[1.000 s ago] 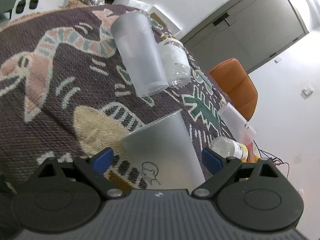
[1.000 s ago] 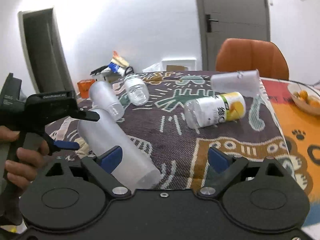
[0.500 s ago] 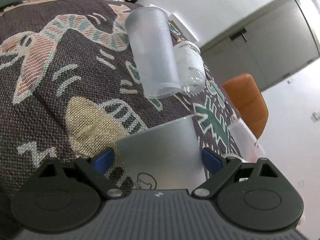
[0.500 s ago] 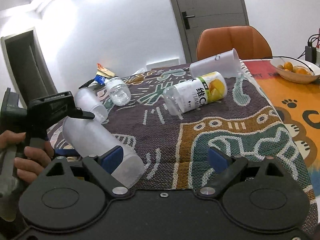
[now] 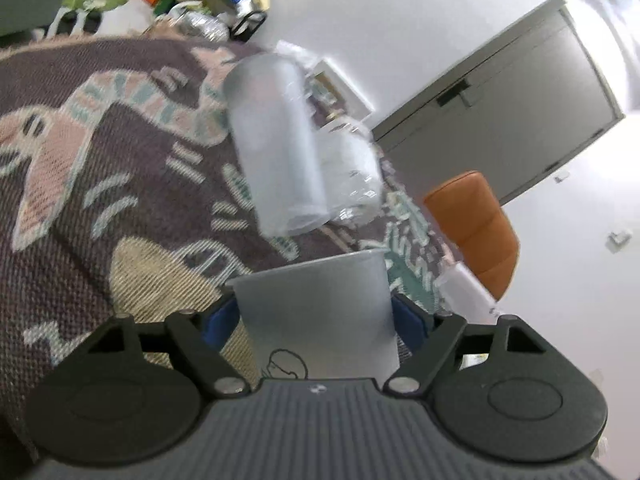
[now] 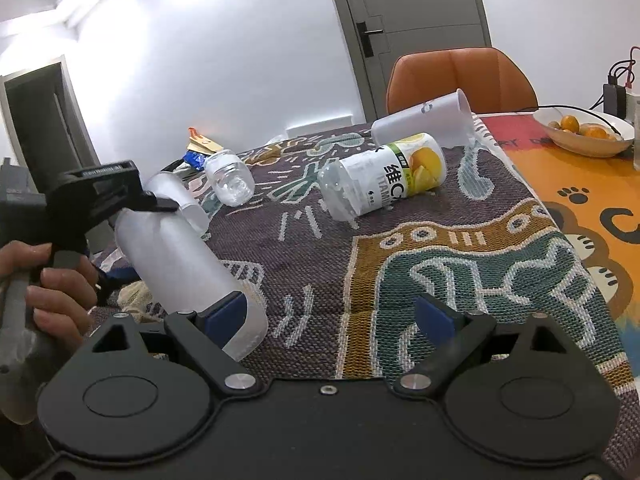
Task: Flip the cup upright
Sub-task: 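Rotate the left gripper to turn the cup rim-up and lower it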
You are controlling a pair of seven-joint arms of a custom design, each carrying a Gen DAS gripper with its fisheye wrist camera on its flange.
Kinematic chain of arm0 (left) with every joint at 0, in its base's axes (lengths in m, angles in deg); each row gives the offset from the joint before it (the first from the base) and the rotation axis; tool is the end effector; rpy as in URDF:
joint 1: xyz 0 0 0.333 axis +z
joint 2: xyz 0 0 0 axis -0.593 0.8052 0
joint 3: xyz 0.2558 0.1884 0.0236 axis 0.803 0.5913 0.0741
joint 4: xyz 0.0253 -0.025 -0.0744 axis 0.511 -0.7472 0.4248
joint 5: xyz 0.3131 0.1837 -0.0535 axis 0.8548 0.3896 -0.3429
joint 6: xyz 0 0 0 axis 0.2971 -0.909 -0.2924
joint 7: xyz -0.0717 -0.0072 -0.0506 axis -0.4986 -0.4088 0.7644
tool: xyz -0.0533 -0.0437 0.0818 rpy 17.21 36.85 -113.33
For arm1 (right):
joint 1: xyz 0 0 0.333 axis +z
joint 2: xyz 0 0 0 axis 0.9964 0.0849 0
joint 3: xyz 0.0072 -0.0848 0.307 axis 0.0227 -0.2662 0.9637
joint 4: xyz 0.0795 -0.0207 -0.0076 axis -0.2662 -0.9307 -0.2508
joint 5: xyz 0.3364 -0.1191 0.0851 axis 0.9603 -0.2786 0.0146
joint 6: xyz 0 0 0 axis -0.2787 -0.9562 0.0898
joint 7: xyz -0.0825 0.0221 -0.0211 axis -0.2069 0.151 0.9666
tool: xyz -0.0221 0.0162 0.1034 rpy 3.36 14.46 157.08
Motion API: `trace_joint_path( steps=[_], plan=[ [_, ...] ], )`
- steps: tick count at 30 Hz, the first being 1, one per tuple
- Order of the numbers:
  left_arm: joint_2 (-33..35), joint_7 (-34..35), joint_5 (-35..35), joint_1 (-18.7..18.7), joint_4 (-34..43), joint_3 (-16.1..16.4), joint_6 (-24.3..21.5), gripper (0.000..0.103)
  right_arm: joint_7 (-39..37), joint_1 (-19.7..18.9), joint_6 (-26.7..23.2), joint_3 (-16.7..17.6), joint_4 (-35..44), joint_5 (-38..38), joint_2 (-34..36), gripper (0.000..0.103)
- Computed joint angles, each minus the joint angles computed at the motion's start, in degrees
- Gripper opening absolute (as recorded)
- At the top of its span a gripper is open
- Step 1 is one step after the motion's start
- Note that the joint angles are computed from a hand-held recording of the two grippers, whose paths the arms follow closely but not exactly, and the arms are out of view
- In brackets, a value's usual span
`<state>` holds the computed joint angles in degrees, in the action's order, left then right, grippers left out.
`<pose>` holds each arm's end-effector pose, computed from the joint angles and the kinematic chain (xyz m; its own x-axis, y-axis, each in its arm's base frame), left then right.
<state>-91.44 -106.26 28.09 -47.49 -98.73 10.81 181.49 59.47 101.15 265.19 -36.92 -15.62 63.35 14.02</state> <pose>0.4622 -0.2469 0.4856 0.5490 -0.4948 0.6737 -0.1610 -0.8535 -0.4956 0.5431 0.4068 0.4340 0.5835 -0.7566 -0.2950 -0.5585 -0.1102 -0.8221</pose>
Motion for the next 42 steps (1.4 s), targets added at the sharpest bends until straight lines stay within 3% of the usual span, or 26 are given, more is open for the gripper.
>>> trace_joint_path(
  steps=[6, 11, 17, 30, 34, 40, 42],
  plan=[
    [-2.0, 0.6, 6.7, -0.7, 0.9, -1.6, -5.6, 0.078, -0.1, -1.5, 2.0, 2.2, -0.8, -1.2, 0.0, 0.092],
    [-2.7, 5.1, 11.9, -1.5, 2.1, -2.7, -9.7, 0.077, 1.6, -3.8, 3.6, 4.9, -2.0, -4.0, 0.1, 0.092],
    [-2.0, 10.8, 15.9, -2.7, 3.7, -3.2, -13.7, 0.076, 5.5, -4.3, 4.4, 5.0, -3.2, -8.0, 0.0, 0.092],
    [0.3, 30.7, 15.7, -4.9, 6.6, -3.3, -17.3, 0.077, 11.1, -3.3, 4.1, 3.1, -4.1, -13.6, 0.0, 0.092],
    [2.6, 40.3, 11.1, -5.9, 8.9, -2.9, -17.6, 0.077, 11.6, -3.1, 4.0, 2.9, -4.3, -14.4, -0.1, 0.092],
    [3.9, 44.6, 11.2, -7.3, 10.0, -2.7, -18.3, 0.078, 12.3, -3.0, 4.0, 2.6, -4.6, -14.9, -0.1, 0.092],
    [3.7, 45.0, 10.7, -7.4, 9.8, -2.3, -16.7, 0.078, 12.5, -3.1, 4.1, 2.7, -4.7, -15.0, -0.1, 0.092]
  ],
)
